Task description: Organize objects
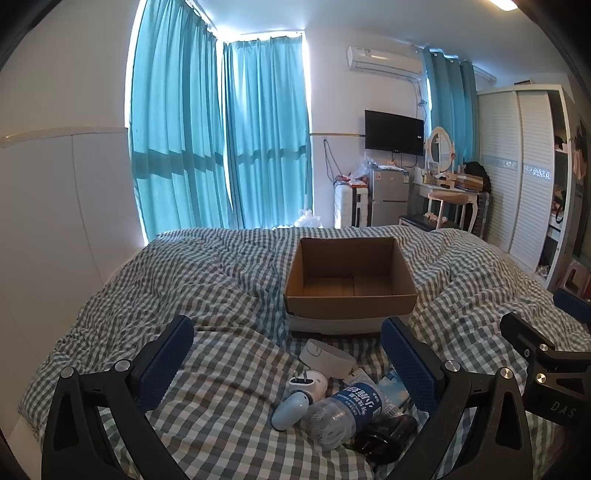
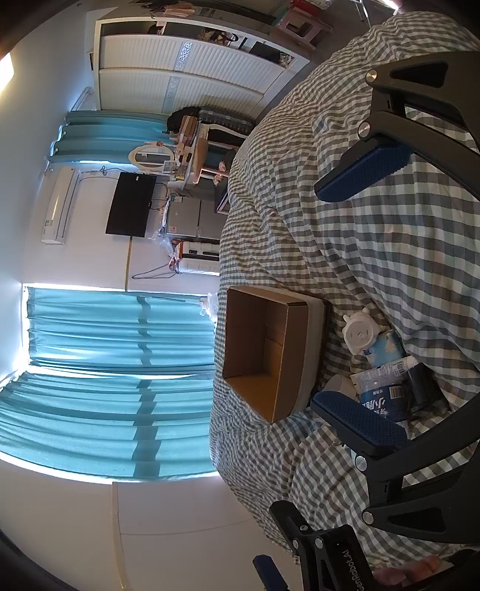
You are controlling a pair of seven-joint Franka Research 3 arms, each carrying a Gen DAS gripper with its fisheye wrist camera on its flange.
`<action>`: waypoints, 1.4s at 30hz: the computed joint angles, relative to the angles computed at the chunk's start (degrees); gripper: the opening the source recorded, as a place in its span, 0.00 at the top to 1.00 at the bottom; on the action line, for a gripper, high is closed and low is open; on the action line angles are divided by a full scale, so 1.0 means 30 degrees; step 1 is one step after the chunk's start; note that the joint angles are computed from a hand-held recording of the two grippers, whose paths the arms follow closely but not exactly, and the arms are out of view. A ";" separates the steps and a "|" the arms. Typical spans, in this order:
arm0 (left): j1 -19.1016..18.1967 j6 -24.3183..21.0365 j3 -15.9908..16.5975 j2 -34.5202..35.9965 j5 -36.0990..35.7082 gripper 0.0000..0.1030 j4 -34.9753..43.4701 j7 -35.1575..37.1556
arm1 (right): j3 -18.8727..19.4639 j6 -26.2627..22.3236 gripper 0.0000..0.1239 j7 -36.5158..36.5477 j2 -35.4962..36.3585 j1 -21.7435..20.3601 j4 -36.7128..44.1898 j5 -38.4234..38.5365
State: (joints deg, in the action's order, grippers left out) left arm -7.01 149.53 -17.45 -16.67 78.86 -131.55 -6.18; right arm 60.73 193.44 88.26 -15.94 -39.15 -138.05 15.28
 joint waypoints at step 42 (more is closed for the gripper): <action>-0.0008 0.0073 0.0038 0.0061 -0.0196 0.00 0.0003 -0.0058 | -0.0147 -0.0109 0.17 -0.0276 0.0282 0.0210 0.0061 -0.0137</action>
State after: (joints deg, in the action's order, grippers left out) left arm -7.03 149.75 -17.34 -16.49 78.27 -131.54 -6.35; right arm 60.29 193.11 87.44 -15.09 -38.52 -137.86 14.87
